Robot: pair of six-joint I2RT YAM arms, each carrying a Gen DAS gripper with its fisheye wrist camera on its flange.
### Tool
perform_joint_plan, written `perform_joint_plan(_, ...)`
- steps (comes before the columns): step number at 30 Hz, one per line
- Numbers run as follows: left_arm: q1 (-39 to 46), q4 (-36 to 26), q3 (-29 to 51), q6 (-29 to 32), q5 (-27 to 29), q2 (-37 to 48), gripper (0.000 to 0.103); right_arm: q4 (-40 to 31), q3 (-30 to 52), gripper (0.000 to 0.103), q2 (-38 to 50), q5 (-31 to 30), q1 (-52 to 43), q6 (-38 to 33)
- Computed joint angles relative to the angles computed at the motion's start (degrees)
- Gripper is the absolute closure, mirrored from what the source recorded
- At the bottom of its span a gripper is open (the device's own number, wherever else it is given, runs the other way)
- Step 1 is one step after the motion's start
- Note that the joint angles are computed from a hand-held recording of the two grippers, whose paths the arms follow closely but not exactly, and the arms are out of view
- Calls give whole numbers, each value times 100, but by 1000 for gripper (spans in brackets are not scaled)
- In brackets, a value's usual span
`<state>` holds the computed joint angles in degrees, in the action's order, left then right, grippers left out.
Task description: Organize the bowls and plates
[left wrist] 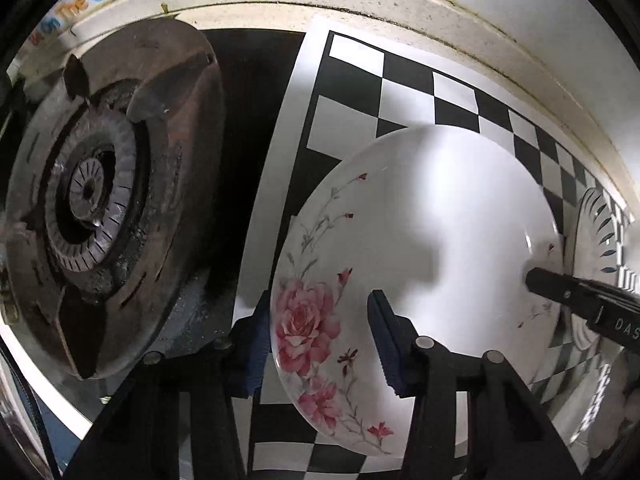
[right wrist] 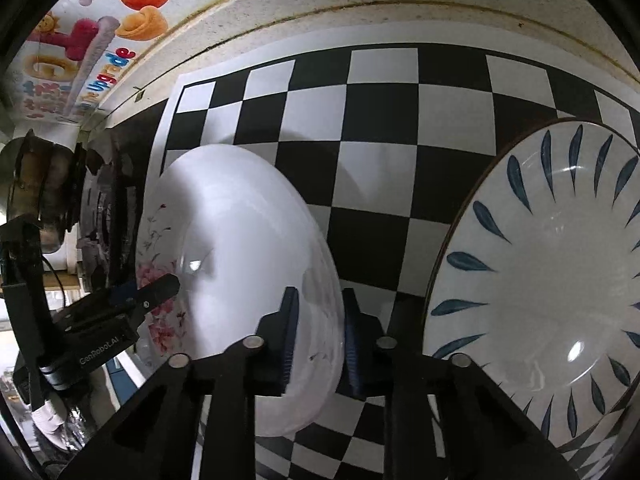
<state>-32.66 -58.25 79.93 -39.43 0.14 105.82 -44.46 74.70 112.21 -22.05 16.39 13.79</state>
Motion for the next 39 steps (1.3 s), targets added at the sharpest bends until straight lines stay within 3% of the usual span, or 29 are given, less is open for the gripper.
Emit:
perform_joint_plan(4, 80, 35, -257, -102, 162, -263, 75, 143, -232, 90, -142, 10, -105, -168)
perform_joint_plan(9, -66, -196, -509, -267, 111, -807, 76, 140, -448, 90, -302, -52, -204, -280)
perform_joint_plan(15, -792, -556, -550, -991, 17, -1354, 76, 106, -896, 90, -834, -150, -386, -423)
perform_joint_plan(20, -1435, -1127, -31, -1497, -144, -1605, 76, -140, -1303, 90, -1565, -280, -727, -679)
perform_joint_plan(25, -2412, -1980, 1212, -2146, -402, -1330, 76, -747, -1779, 90, -2529, -507, -1429, -1253)
perform_joint_plan(30, -3002, -2135, 2096, -2336, -475, -751, 76, -1786, -2099, 90, -3484, -675, -2711, -2394)
perform_joint_plan(35, -3502, -2308, 3105, -2439, -403, 27, 76, -3056, -2101, 90, -3871, -648, -4759, -4359)
perform_joint_plan(39, -3932, -2418, 3741, -2541, -228, 652, 76, -3653, -2076, 90, -3726, -341, -6418, -5934)
